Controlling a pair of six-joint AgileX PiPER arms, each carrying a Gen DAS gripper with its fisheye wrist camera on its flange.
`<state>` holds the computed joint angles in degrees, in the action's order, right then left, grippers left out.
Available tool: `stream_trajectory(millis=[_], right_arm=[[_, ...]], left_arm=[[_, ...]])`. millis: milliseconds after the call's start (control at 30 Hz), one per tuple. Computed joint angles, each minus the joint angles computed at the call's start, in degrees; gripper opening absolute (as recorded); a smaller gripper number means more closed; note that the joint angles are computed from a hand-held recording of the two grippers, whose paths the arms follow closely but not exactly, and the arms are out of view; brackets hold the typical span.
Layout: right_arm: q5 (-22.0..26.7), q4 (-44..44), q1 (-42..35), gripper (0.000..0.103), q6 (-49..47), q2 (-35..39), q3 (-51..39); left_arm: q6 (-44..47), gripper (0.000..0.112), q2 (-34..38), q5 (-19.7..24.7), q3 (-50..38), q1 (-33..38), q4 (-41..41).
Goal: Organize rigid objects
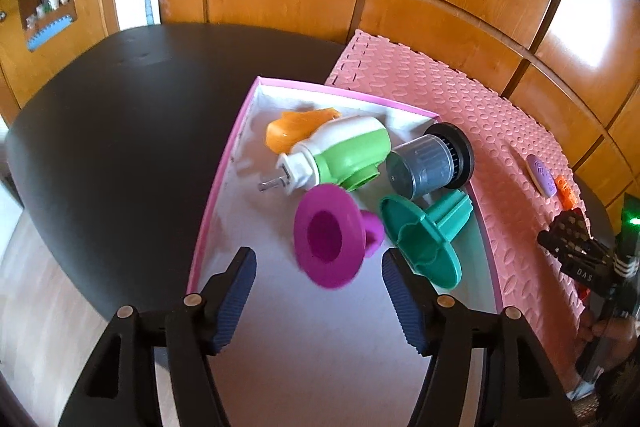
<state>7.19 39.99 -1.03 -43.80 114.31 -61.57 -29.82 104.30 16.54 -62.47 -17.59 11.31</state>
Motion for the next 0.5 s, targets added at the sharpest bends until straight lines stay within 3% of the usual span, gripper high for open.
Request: stream_trajectory(millis=[300,500], right_arm=[[-0.27,-1.27,0.13,0.075,1.39,-0.01,-0.02],[-0.31,-2.43,0.14,0.075,2.61,0.02,-0.18]], left_arm=[[-24.50,0.070,-6.02,0.51,5.01,-4.10,25.54],[-27.22,0.073,-7.17,1.02,5.58,-4.73,28.26]])
